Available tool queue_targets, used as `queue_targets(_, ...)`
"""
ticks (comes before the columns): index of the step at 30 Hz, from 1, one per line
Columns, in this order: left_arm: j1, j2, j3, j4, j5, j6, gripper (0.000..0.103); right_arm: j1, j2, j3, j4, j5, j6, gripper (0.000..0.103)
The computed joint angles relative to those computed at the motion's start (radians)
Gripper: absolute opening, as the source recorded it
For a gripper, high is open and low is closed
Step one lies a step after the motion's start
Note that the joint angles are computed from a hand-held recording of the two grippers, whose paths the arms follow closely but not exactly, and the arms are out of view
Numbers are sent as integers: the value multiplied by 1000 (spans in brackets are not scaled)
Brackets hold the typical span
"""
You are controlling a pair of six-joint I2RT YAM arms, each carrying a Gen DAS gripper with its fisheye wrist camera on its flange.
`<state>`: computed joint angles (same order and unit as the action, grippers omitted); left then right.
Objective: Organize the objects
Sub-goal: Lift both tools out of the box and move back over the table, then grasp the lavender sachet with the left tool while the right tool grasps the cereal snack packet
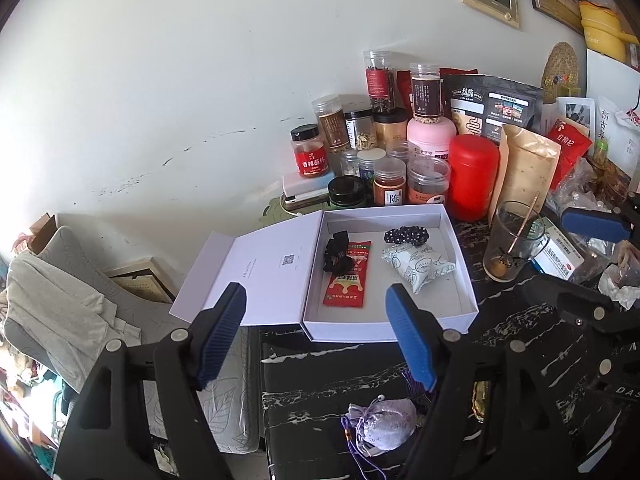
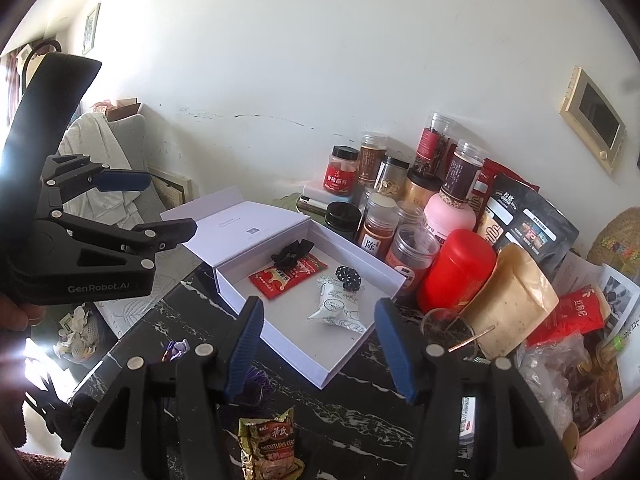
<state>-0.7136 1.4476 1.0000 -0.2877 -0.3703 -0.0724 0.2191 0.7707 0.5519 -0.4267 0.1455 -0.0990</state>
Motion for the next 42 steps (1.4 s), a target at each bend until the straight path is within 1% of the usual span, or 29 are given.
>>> queue_targets(5, -34, -57, -57, -17, -21, -16, 73, 39, -79, -34, -48, 28, 32, 59)
queue_targets(16, -100, -115, -183, 20, -15, -54, 73, 116, -206, -121, -125, 62, 97, 59)
queue_targets(21, -104, -125, -231, 40, -6, -72, 73, 163, -238, -156, -143, 84, 132, 59)
queue_targets(24, -103, -130, -269, 65, 13, -68, 73, 211, -261, -180, -157, 117, 166, 59)
queue_targets(31, -112, -96, -336, 117, 36, -74, 73, 304, -298, -226, -194, 164, 231, 59)
queue_targets(37, -119, -70, -390, 174, 73, -92, 73, 354, -322, -275, -190, 178, 270, 59)
queue_targets(42, -102, -30, -435, 236, 117, -99, 73, 341, -296, -340, -130, 132, 272, 59)
